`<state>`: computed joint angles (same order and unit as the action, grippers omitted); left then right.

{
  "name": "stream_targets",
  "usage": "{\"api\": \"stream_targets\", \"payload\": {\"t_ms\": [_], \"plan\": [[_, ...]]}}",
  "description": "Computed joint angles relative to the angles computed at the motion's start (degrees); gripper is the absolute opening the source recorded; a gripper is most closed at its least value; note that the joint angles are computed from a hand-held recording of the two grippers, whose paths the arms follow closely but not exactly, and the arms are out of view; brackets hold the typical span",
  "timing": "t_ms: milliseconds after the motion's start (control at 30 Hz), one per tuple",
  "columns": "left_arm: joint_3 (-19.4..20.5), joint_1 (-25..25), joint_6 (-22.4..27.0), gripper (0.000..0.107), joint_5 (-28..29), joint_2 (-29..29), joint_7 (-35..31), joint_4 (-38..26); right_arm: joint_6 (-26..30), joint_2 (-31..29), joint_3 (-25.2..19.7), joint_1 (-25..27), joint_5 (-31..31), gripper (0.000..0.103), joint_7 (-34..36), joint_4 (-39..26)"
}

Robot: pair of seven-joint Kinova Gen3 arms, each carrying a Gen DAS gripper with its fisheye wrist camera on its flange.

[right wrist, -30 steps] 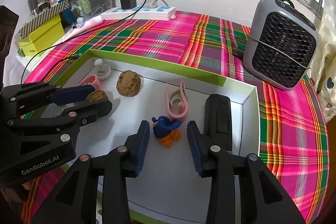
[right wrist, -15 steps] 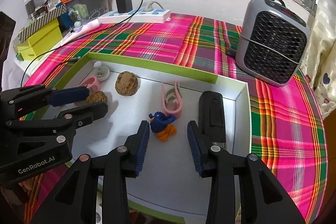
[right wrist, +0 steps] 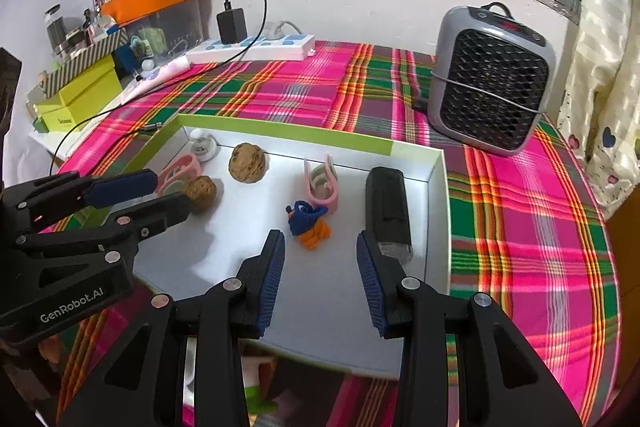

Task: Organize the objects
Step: 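Lift both open grippers up out of the box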

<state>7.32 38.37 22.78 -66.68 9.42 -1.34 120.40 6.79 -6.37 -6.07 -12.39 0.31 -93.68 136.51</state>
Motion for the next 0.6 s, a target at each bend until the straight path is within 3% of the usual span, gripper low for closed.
{"api": "stream_targets", "payload": {"t_ms": [100, 167, 333, 600], "plan": [[2.64, -0.79, 2.53, 0.040, -0.72, -0.78, 2.06, 0.51, -0.13, -1.29, -0.84, 0.60, 0.03, 0.039, -0.93, 0.85], [1.67, 1.07, 3.40, 0.040, 0.26, -1.40, 1.76, 0.80, -0.19, -2.08, -1.34, 0.97, 0.14, 0.039, -1.64, 1.48], [4.02, 2.23, 6.68, 0.040, -1.68, -2.37, 5.53, 2.15, -0.31, -4.57, -2.24, 1.31, 0.17, 0.039, -3.19, 3.18], [8.26, 4.01, 13.07, 0.040, -6.15, -3.80, 12.89, 4.24, -0.46, -8.90, -7.20, 5.01, 1.60, 0.039, -6.24, 5.76]]}}
